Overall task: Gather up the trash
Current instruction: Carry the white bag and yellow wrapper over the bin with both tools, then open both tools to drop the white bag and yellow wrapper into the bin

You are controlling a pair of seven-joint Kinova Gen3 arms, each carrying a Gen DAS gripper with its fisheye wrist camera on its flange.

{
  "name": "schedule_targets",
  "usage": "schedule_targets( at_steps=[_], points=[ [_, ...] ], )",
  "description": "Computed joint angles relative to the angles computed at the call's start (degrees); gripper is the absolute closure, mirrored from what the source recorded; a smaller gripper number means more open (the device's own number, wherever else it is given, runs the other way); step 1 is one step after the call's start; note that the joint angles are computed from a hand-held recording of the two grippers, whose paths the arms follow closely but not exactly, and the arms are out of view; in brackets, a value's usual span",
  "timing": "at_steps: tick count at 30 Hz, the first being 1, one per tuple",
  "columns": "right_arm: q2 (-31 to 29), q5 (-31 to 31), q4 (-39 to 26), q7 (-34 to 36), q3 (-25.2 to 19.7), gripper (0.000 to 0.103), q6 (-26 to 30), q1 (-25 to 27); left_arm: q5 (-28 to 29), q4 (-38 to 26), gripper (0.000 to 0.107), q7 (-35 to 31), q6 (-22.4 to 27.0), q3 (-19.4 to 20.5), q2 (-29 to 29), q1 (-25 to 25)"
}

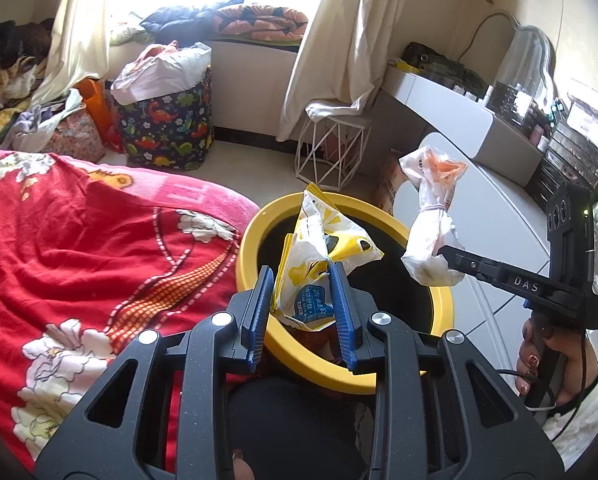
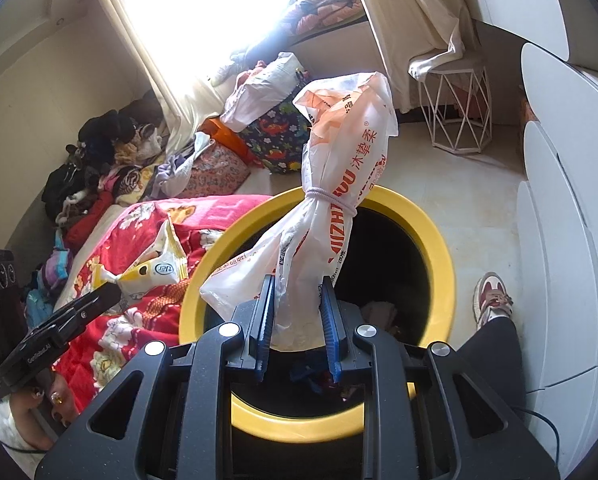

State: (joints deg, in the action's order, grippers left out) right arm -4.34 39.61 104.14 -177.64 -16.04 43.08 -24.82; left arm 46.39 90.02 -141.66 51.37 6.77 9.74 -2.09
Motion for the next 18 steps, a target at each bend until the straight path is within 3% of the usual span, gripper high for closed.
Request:
schedule_targets(
  at_steps=[12, 15, 18],
  points=[
    [-1.2, -7.3, 0.9, 8.1, 0.9, 0.081, -1.4, 1.5, -5.2, -1.2, 0.084, 4.0, -2.8, 1.6, 1.7, 3.7],
    [-1.1, -9.2, 0.8, 10.5, 1.1, 0.081, -1.6, 1.8, -7.1, -1.7, 0.092, 5.3, -3.8, 2.1, 2.2, 4.7],
    [-0.8, -10.3, 0.6, 12.1, 1.1, 0.081, -1.8, 2.0, -8.7, -2.3, 0.092, 6.4, -4.6, 2.5, 2.8, 5.5]
  ],
)
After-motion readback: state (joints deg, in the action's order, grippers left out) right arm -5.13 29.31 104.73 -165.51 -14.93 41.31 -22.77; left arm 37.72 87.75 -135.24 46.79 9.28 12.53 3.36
